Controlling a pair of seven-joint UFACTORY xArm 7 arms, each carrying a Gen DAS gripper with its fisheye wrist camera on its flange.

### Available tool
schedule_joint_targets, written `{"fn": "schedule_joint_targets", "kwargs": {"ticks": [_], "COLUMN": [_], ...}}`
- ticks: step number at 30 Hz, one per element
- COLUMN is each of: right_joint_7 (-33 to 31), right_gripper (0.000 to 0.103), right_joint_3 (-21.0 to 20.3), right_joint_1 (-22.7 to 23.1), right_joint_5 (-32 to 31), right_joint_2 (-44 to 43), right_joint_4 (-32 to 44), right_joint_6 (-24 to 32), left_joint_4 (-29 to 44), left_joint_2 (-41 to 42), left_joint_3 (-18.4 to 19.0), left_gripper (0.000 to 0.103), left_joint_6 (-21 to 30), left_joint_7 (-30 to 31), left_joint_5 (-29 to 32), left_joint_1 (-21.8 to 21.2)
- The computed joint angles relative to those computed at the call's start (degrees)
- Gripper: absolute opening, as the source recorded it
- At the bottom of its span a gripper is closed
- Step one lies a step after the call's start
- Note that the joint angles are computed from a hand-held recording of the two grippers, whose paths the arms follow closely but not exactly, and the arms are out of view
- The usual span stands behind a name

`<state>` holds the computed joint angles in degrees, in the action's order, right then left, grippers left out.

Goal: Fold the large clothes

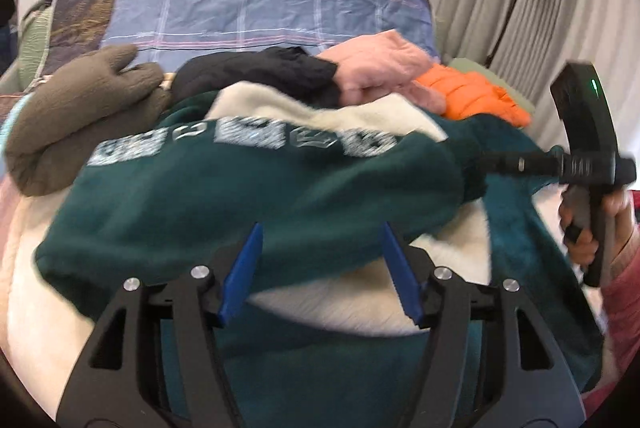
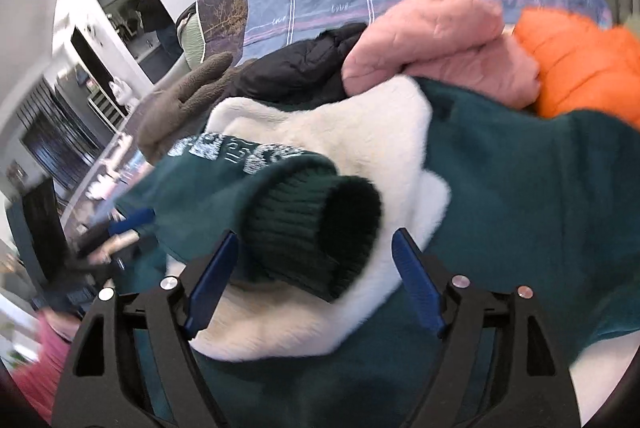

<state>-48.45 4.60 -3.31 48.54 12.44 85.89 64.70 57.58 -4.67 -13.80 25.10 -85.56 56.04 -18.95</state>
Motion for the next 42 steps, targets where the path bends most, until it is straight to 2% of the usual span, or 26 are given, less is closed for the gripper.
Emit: {"fn": "schedule_joint_targets", "kwargs": {"ticks": [2, 3, 4, 5, 6, 7, 9, 11, 13, 14, 18, 20, 22, 26, 27, 29, 30, 31, 32, 33, 34, 35, 36, 38, 40, 42], "right_joint_7": [2.93, 4.33, 5.27, 7.01, 8.53, 7.66, 1.11, -2.75, -4.35, -4.35, 2.29, 4.88, 8.84, 6.88, 5.56, 3.02, 2.20, 1.83, 1.67, 3.23, 4.40, 4.69, 3.74, -0.90, -0.65, 1.88], "right_gripper": [0.079, 0.065, 0.021, 0.004, 0.003, 0.003, 0.002, 0.002, 0.002, 0.002, 0.003, 0.003, 0.000, 0.002, 0.005, 0.037, 0.071, 0.079, 0.079, 0.069, 0.022, 0.005, 0.005, 0.004, 0.004, 0.005], "right_joint_3": [0.33, 0.62, 0.89, 1.69, 0.31, 1.33, 1.86, 1.14, 0.04, -0.46, -1.77, -1.00, -1.76, 0.27, 0.74, 1.01, 0.95, 0.84, 0.81, 0.81, 0.93, 2.25, 1.17, -0.11, -0.01, -0.93], "right_joint_1": [1.00, 1.63, 1.81, 1.60, 3.38, 2.78, 2.32, 1.97, 2.19, 2.74, 3.88, 2.19, 2.15, -3.49, -4.61, -5.53, -4.95, -3.88, -2.66, -0.85, 0.43, -0.04, 1.44, 2.98, 1.67, 2.13], "right_joint_5": [-0.99, -1.64, -2.04, -3.26, -3.84, -3.64, -0.11, 2.88, 2.60, 0.36, -9.33, -10.23, -11.47, -1.89, 0.55, 3.61, 3.52, 2.48, 0.75, -2.74, -4.69, -5.18, -4.60, -2.01, -3.96, -10.42], "right_joint_2": [1.13, 1.69, 2.38, 3.11, 2.56, 1.18, -2.88, -5.06, -6.37, -6.73, -2.63, -0.01, 1.06, 2.85, 2.48, 1.56, 0.63, 0.09, 0.12, 0.54, 0.91, 1.06, -0.55, -3.75, -2.75, -0.28], "right_joint_4": [1.07, 1.56, 2.39, 3.45, 3.24, 2.24, -0.28, -0.81, -1.50, -2.67, -3.93, -3.37, -3.56, 1.39, 1.92, 1.71, 0.67, -0.17, -0.53, -0.55, -0.71, -0.91, -2.33, -5.09, -2.74, -0.69], "right_joint_6": [-0.92, -1.73, -1.01, -0.33, -2.04, -4.46, -8.58, -8.90, -10.04, -13.07, -18.59, -18.78, -22.13, -12.79, -9.72, -5.49, -5.27, -6.07, -6.60, -7.28, -7.85, -8.52, -11.58, -18.53, -17.46, -15.49], "left_joint_4": [-1.02, -1.94, -2.71, -3.78, -4.49, -5.98, -8.26, -9.96, -11.83, -12.98, -13.78, -13.87, -14.59, -15.54, -15.59, -15.54, -15.38, -15.04, -14.66, -14.37, -14.12, -13.91, -13.78, -13.19, -12.80, -12.67], "left_joint_2": [-1.87, -3.36, -4.58, -6.23, -7.40, -9.21, -11.63, -12.89, -14.23, -15.07, -15.01, -14.18, -14.36, -15.73, -15.77, -15.53, -15.23, -14.71, -14.04, -13.41, -12.90, -12.45, -12.28, -12.13, -11.79, -11.32], "left_joint_3": [-0.81, -1.34, -1.79, -2.29, -2.74, -2.93, -3.41, -3.91, -3.51, -3.28, -4.84, -4.80, -4.43, -4.71, -4.80, -4.94, -5.08, -5.24, -5.25, -5.10, -4.90, -4.68, -4.57, -5.01, -5.09, -4.92], "left_gripper": [0.064, 0.066, 0.067, 0.068, 0.069, 0.070, 0.070, 0.070, 0.070, 0.070, 0.070, 0.070, 0.070, 0.070, 0.067, 0.062, 0.060, 0.056, 0.054, 0.050, 0.044, 0.041, 0.034, 0.031, 0.031, 0.031], "left_joint_6": [4.69, 7.59, 9.62, 12.53, 15.03, 17.29, 19.39, 22.43, 21.87, 21.18, 23.78, 24.78, 23.86, 23.26, 22.94, 21.77, 21.53, 21.39, 21.14, 20.71, 20.32, 20.06, 20.20, 22.62, 24.07, 24.23], "left_joint_7": [-0.86, -1.38, -1.75, -2.33, -2.82, -3.42, -3.82, -3.04, -2.53, -2.46, -1.82, -0.77, -0.56, -0.22, -0.22, -0.22, -0.30, -0.49, -0.64, -0.86, -1.05, -0.93, -0.62, 0.22, 1.96, 3.19], "left_joint_5": [0.39, 0.25, -0.10, -0.75, -1.48, -2.65, -3.96, -5.75, -7.78, -8.69, -9.55, -10.59, -11.08, -10.78, -10.58, -9.95, -9.69, -9.37, -9.11, -8.90, -8.74, -8.67, -8.68, -8.64, -8.53, -8.08], "left_joint_1": [-0.37, -0.45, -0.38, -0.18, 0.18, 0.62, 1.70, 2.66, 3.35, 3.78, 5.63, 5.56, 5.42, 5.69, 5.86, 6.17, 6.32, 6.47, 6.58, 6.64, 6.66, 6.58, 6.38, 5.76, 4.97, 4.33]}}
